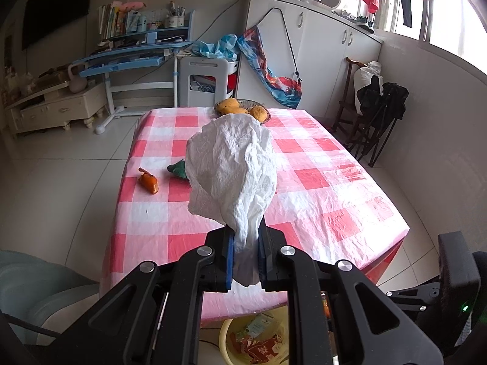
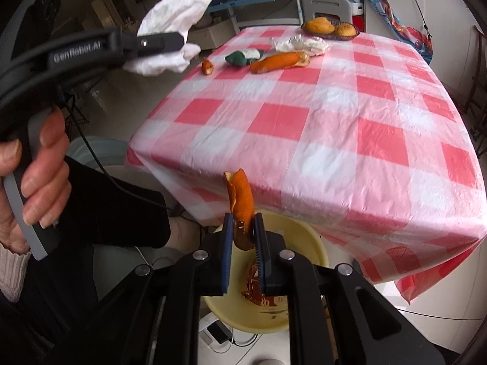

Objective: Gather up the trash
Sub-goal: 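Carry the peel over the yellow bucket and open the right tool while the left tool carries the bag, then lower the white plastic bag into the yellow bucket and open the left tool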

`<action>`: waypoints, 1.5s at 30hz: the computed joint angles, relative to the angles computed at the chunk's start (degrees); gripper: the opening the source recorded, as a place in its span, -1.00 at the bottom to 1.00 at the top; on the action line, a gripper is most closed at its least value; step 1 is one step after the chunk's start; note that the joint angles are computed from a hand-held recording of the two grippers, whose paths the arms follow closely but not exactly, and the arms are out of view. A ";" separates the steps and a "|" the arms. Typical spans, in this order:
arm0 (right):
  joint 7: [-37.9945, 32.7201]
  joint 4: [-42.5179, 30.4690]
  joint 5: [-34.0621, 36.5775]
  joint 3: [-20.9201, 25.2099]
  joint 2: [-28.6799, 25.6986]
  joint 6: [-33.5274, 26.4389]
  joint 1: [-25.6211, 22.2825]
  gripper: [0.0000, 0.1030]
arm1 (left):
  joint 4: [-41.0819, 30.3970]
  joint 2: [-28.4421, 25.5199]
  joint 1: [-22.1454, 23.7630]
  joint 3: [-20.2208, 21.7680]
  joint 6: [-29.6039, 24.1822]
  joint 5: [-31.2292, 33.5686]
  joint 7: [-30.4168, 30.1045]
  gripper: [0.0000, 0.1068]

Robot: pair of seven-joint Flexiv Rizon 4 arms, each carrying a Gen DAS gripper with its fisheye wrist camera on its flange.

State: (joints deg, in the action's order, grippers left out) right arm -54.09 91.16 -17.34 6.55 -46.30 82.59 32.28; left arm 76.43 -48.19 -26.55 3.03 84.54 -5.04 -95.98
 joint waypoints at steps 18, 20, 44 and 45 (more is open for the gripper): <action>1.38 -0.67 0.15 -1.07 -0.58 -3.44 0.78 -0.52 | 2.10 0.93 -1.29 0.24 1.13 0.27 -1.02 -0.77; 2.07 -0.41 -0.12 -1.68 -0.47 -3.03 1.12 -0.42 | 2.16 0.95 -1.33 0.28 1.16 0.25 -1.03 -0.77; 15.71 6.68 2.89 -18.17 1.77 14.65 10.30 -0.14 | 8.06 2.94 -1.77 -3.25 -0.75 0.17 2.06 -0.77; 15.62 6.74 3.33 -18.29 1.82 14.85 10.48 -0.14 | 8.62 3.13 -1.28 -3.82 -0.77 0.26 2.66 -0.77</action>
